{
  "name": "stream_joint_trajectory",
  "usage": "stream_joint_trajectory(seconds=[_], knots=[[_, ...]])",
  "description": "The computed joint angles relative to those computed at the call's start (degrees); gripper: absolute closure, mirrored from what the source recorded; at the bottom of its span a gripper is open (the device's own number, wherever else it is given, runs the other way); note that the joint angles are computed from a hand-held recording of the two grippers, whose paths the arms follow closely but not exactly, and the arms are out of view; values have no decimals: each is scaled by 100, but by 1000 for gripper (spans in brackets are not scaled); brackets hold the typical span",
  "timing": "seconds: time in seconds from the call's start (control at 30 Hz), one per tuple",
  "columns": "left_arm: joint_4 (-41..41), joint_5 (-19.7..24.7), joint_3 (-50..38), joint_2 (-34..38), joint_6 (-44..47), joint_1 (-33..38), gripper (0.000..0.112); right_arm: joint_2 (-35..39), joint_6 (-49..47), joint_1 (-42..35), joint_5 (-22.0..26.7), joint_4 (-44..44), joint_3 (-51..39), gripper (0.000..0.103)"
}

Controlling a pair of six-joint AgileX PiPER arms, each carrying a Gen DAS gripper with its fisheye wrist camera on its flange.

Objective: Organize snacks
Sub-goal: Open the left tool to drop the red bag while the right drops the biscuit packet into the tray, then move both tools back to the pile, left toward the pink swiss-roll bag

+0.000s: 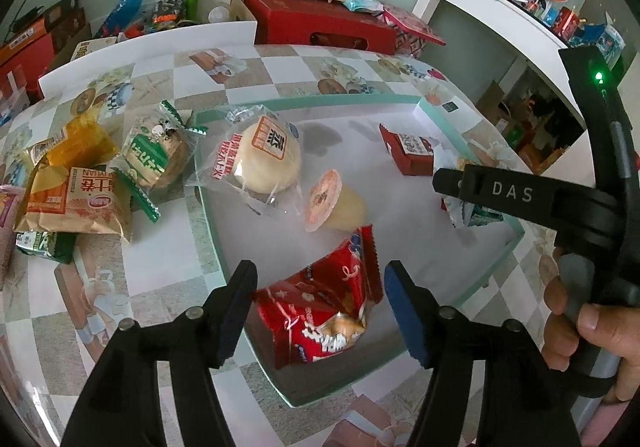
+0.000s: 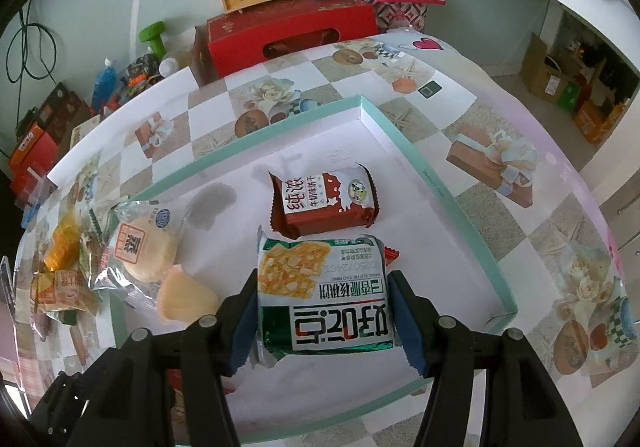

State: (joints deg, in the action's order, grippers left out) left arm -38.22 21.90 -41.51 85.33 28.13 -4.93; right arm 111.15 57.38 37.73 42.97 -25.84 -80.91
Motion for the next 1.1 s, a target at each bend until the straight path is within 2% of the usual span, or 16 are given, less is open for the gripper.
stream_joint_trajectory(seconds=[0.13, 0.23, 0.4, 0.53, 0.57, 0.63, 0.77, 0.83, 1.1], knots=[[-29, 1, 26, -129, 32, 74, 38, -29, 9, 8, -28, -24, 10, 35], [-137, 36, 37, -203, 137, 185, 38, -48, 27, 5, -43, -37, 10, 28], [-301, 75, 47, -266, 248, 465, 37, -55, 54, 6, -27, -59, 10, 26], [-390, 54, 44, -256, 164, 804, 36, -55, 51, 6, -29, -65, 11, 21], [-423, 35, 60, -258, 108, 913, 35, -58, 64, 7, -24, -79, 13, 20], [-393, -2, 66, -221, -78, 1112, 22, -52, 51, -2, -3, -73, -2, 19], [-177, -80, 68, -162, -448, 1376, 22, -25, 0, -14, 29, -22, -38, 18], [-27, -149, 75, -119, -677, 1464, 21, -4, 3, -2, 41, -39, -58, 11], [51, -189, 138, -276, -691, 1696, 19, 9, 108, 144, -66, -238, -88, 0]])
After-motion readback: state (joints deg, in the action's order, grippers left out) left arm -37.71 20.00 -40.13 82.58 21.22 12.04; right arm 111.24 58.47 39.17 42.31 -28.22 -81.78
